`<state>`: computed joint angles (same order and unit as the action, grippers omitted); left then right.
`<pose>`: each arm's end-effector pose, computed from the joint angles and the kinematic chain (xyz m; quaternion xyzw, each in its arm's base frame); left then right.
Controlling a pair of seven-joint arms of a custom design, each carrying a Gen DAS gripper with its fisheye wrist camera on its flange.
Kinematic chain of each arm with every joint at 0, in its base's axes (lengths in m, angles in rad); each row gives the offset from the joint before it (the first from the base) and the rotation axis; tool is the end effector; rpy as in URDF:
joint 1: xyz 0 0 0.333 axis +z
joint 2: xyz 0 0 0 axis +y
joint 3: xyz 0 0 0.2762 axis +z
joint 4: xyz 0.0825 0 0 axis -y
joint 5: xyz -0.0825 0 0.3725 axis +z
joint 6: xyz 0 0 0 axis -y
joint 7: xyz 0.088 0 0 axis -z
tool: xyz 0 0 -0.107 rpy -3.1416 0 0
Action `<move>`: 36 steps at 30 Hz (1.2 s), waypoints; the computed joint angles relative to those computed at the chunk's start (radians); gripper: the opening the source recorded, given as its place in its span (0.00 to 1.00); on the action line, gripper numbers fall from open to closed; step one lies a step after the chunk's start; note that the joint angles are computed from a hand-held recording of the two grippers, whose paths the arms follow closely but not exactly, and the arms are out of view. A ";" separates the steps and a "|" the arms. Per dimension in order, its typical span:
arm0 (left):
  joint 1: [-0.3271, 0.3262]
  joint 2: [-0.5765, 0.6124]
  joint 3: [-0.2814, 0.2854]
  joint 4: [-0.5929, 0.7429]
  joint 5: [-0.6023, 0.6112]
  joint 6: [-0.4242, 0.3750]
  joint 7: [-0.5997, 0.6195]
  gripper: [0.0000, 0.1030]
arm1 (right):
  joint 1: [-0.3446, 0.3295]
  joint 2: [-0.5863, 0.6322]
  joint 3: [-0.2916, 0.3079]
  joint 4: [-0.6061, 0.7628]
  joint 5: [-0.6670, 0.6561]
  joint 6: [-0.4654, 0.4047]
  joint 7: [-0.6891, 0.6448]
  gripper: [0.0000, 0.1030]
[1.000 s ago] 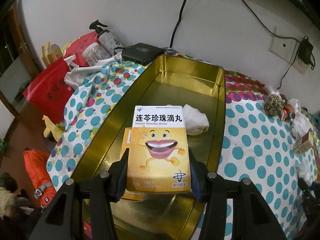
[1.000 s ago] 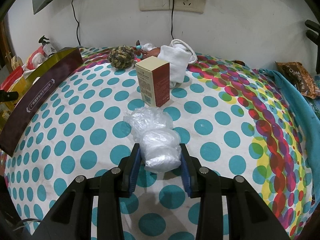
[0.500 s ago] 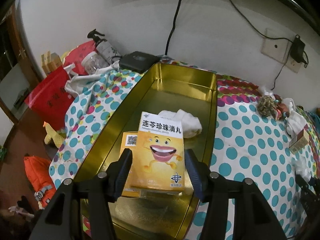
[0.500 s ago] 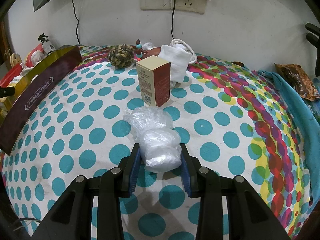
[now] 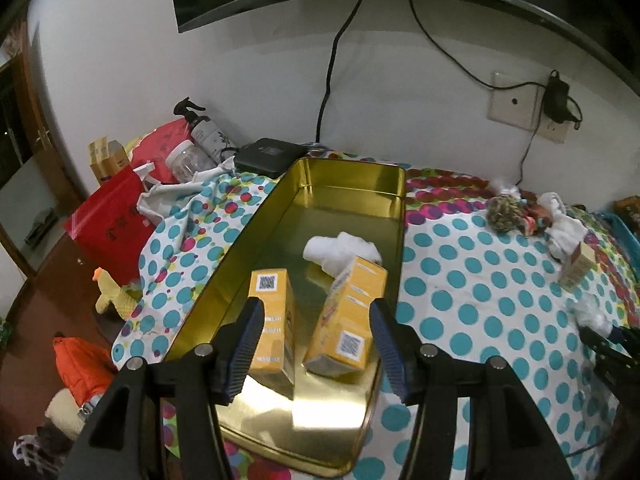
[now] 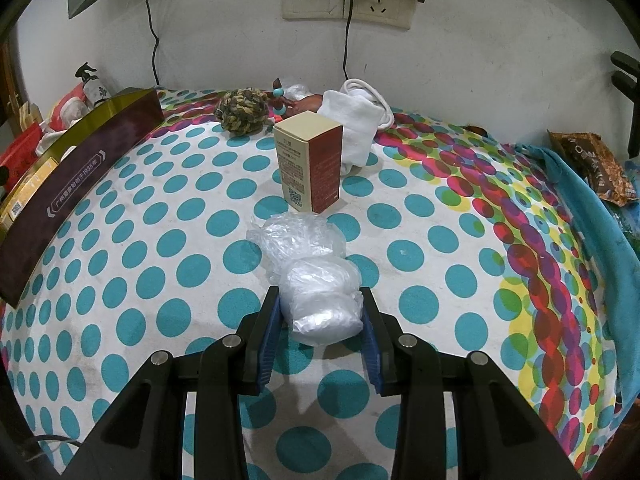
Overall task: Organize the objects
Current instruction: 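Carry the cartoon-face box into the gold tray and release it with the left tool, then carry the plastic bag into the gold tray and release it with the right tool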
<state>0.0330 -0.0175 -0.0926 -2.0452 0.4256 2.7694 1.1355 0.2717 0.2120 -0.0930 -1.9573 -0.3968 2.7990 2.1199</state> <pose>0.5817 -0.0528 0.4973 -0.6654 0.6413 -0.2305 0.3047 0.6113 0.1316 0.4065 -0.6576 0.6777 -0.2418 0.2232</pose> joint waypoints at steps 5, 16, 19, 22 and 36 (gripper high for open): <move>-0.005 -0.045 -0.003 -0.053 -0.040 0.008 0.019 0.55 | -0.001 -0.001 0.000 -0.003 0.002 0.002 -0.002 0.33; 0.030 -0.183 -0.031 -0.253 0.052 0.128 -0.118 0.55 | 0.010 -0.002 -0.009 0.001 -0.040 -0.006 0.019 0.33; 0.005 -0.211 -0.014 -0.305 -0.003 0.160 -0.080 0.55 | 0.025 -0.007 -0.022 0.001 -0.109 -0.012 0.070 0.33; -0.033 -0.241 0.006 -0.360 -0.067 0.181 -0.031 0.55 | 0.033 -0.016 -0.029 -0.004 -0.182 -0.011 0.133 0.32; -0.079 -0.364 0.031 -0.528 -0.202 0.195 0.105 0.55 | 0.032 0.073 0.127 0.216 0.126 -0.008 -0.230 0.32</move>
